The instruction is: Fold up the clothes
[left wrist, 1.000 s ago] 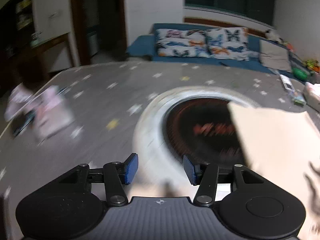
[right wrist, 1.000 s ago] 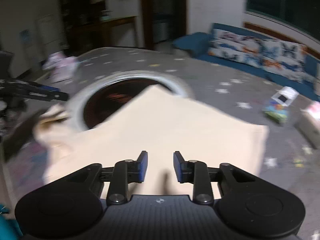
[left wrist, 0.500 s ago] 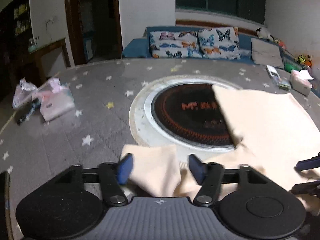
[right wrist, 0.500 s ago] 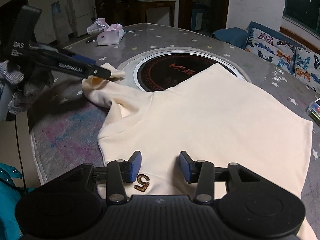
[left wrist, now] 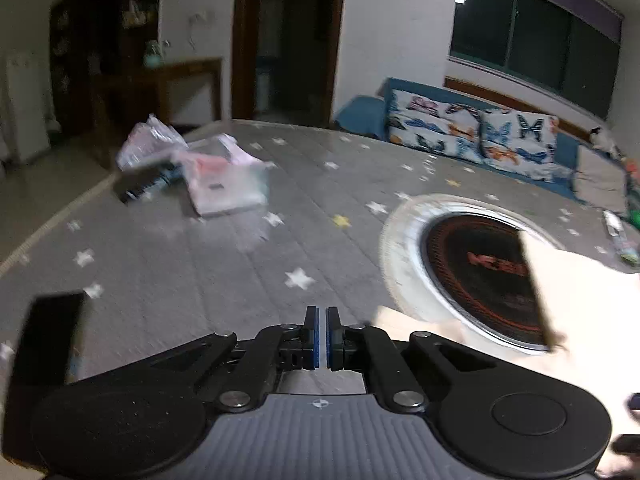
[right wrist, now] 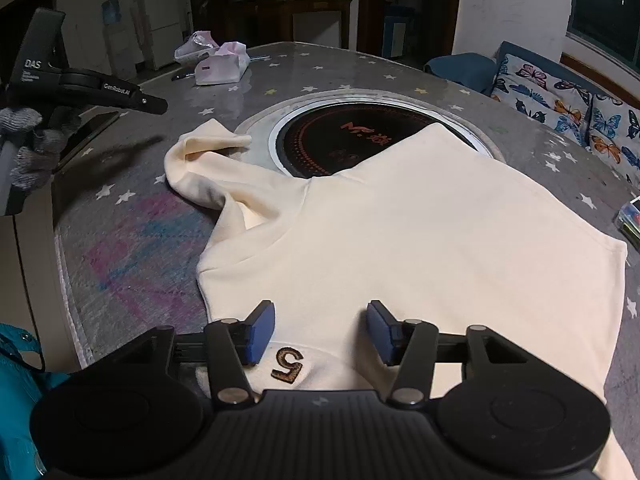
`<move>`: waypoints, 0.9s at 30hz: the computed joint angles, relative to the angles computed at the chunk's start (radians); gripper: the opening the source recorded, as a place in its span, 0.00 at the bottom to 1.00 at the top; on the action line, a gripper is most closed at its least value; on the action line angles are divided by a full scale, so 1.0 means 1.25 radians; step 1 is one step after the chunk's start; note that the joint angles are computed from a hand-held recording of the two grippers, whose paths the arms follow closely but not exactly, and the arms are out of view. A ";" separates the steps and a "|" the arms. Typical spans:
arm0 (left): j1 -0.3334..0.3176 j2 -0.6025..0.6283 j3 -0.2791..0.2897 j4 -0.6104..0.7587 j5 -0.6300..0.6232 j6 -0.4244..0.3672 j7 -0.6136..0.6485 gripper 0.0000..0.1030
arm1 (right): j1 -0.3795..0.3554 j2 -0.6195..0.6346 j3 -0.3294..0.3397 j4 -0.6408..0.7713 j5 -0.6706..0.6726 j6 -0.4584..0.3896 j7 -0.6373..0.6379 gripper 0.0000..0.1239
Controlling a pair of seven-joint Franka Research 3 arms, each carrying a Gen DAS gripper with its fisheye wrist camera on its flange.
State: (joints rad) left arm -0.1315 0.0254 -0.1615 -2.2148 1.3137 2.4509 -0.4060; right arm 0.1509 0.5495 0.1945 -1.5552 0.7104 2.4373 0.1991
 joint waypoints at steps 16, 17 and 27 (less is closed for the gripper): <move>-0.055 0.143 0.048 0.135 -0.041 0.070 0.206 0.05 | -0.001 0.000 0.001 0.000 0.000 -0.001 -0.001 0.43; -0.059 0.122 0.055 0.113 0.000 0.068 0.135 0.03 | -0.001 0.000 0.001 0.000 0.000 -0.001 -0.001 0.43; 0.005 -0.001 0.020 -0.051 0.060 0.023 -0.196 0.08 | 0.002 -0.014 0.002 -0.005 -0.012 -0.006 -0.018 0.43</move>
